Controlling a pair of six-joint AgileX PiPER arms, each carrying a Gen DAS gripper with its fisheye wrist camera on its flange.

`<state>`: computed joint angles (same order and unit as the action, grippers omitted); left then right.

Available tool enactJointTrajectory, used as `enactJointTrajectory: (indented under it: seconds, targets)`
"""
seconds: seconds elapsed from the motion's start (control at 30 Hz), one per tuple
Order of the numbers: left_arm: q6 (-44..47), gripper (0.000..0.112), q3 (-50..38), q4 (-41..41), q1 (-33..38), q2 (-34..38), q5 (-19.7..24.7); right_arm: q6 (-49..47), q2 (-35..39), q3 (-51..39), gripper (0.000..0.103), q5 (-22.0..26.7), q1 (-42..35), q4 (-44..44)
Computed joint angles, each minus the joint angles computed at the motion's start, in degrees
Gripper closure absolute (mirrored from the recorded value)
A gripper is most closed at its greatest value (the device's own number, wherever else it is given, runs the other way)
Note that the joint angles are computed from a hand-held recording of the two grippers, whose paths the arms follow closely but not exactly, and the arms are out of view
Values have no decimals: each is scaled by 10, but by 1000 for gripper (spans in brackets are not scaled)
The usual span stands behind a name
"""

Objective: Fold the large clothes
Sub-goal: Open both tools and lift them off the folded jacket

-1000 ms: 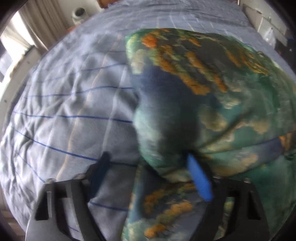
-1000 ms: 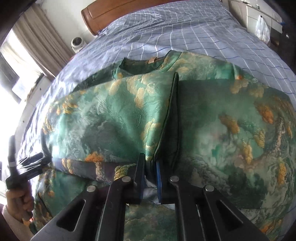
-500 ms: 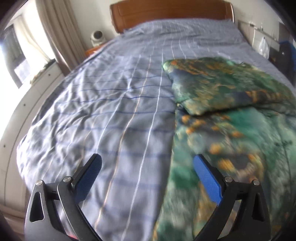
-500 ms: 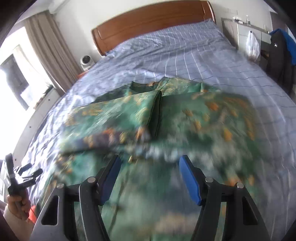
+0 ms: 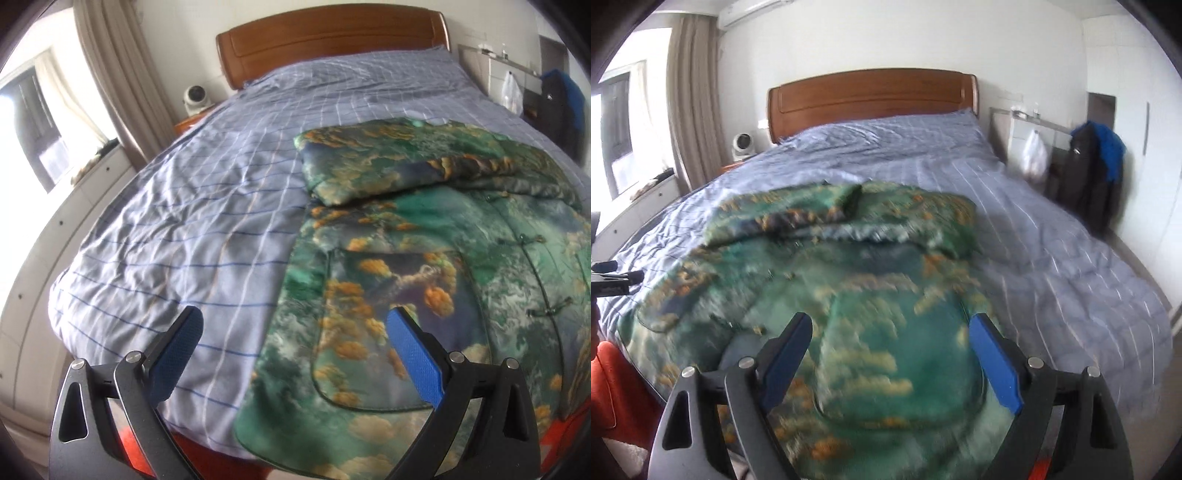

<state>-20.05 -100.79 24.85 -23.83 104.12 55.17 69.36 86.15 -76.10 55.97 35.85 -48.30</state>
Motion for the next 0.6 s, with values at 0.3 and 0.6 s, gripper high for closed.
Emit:
enactJointTrajectory:
  seconds: [0.3, 0.6]
  targets:
    - [-33, 12, 46, 23, -16, -16, -15, 132, -5, 62, 17, -7, 34, -28]
    - [-14, 12, 92, -75, 46, -23, -44, 167, 9, 72, 12, 18, 68, -77]
